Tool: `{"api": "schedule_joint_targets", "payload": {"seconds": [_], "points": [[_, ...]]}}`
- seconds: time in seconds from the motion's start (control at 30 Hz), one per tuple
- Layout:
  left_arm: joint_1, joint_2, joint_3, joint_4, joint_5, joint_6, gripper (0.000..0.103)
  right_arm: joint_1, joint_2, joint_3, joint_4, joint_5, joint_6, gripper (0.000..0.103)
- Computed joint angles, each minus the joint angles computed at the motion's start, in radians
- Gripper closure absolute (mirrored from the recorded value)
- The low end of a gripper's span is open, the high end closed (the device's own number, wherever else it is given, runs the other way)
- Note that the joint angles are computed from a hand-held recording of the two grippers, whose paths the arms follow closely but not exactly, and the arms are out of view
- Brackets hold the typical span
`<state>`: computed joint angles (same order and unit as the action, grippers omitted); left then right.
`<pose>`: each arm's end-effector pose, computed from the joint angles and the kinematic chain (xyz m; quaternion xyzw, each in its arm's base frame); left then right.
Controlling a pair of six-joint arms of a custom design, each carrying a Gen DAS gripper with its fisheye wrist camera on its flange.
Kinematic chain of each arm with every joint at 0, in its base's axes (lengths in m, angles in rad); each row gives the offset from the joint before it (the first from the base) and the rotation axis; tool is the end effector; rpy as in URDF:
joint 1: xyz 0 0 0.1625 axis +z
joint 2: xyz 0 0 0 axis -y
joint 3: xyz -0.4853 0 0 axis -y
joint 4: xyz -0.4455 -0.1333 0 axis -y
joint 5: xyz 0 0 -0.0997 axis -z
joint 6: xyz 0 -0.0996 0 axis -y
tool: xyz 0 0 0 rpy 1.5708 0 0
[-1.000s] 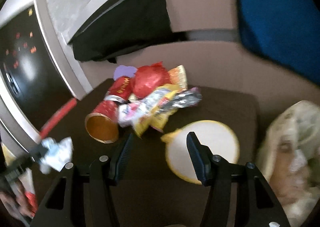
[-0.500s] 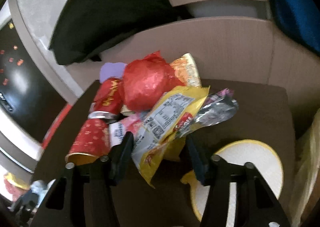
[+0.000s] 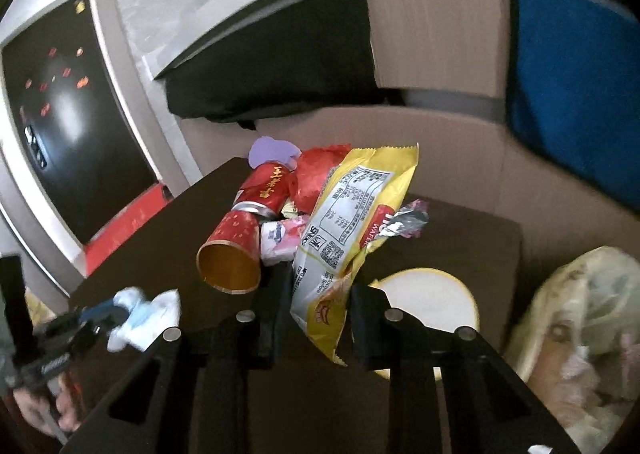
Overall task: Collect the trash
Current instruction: 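Carry the crumpled plastic in the left tool while the right tool carries the snack bag to the bin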
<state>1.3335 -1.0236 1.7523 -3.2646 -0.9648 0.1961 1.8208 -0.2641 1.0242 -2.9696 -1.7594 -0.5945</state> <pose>0.0181 -0.7337 0.3156 0.0466 0.8555 -0.4483 0.2551 0.3411 -0.8725 -0.0369 0.3604 -0.8743 0.2926 0.1416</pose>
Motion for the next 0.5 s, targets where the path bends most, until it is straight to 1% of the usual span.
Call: {"api": "schedule_joint_targets", "payload": {"seconds": [0.13,0.23,0.4,0.5], "points": [[-0.016,0.002,0.004,-0.010,0.007,0.020,0.076,0.007,-0.052,0.104,-0.045,-0.029,-0.078,0.079],[-0.033,0.004,0.002,-0.024,0.008,0.037,0.076,0.013,-0.078,0.172,-0.136,-0.063,-0.148,0.079],[-0.079,0.021,-0.016,-0.064,-0.003,0.101,0.076,0.016,-0.124,0.256,-0.265,-0.061,-0.203,0.079],[-0.117,0.036,-0.030,-0.097,-0.003,0.152,0.076,0.014,-0.157,0.294,-0.318,-0.044,-0.209,0.079]]}}
